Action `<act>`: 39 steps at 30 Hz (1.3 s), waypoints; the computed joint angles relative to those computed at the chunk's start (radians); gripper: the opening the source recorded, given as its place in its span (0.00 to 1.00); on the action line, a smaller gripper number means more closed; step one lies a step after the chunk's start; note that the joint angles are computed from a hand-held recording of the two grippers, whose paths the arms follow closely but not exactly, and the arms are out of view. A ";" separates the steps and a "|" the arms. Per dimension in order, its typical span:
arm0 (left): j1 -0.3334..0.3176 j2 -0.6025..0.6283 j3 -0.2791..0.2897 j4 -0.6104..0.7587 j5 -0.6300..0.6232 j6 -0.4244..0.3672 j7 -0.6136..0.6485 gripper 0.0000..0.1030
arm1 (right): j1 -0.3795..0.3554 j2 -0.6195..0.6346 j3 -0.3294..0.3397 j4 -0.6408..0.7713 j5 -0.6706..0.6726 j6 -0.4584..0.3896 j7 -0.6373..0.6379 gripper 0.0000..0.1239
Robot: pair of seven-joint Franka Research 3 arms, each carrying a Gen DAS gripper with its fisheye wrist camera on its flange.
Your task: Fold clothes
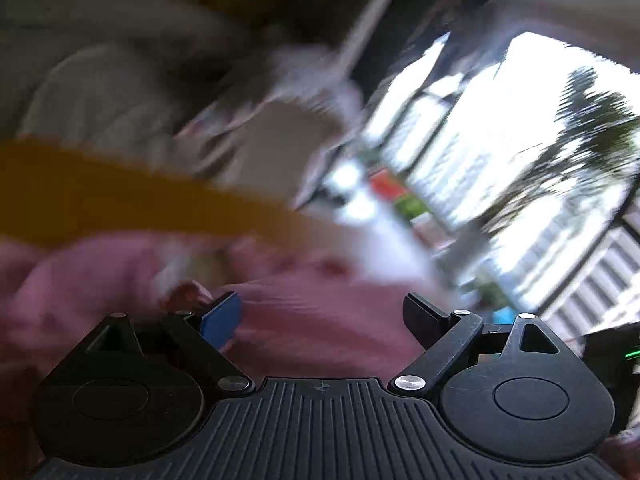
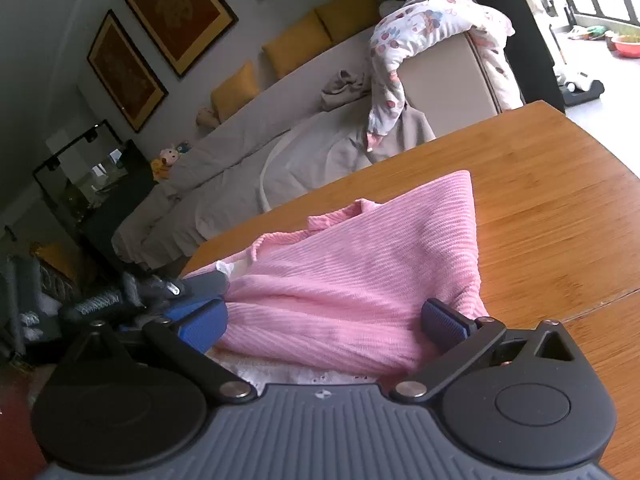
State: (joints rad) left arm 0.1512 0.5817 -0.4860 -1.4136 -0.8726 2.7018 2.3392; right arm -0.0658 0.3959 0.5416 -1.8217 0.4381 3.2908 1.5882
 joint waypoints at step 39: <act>0.154 0.017 0.240 -0.007 -0.633 -0.061 -0.279 0.11 | -0.211 0.077 0.176 -0.043 -0.402 0.107 0.391 0.83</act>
State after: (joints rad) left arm 0.3051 0.5990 -0.2461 -1.4203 -1.5053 2.6407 2.0600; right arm -0.2768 0.4726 0.7177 -1.8647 0.0361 3.3979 1.9788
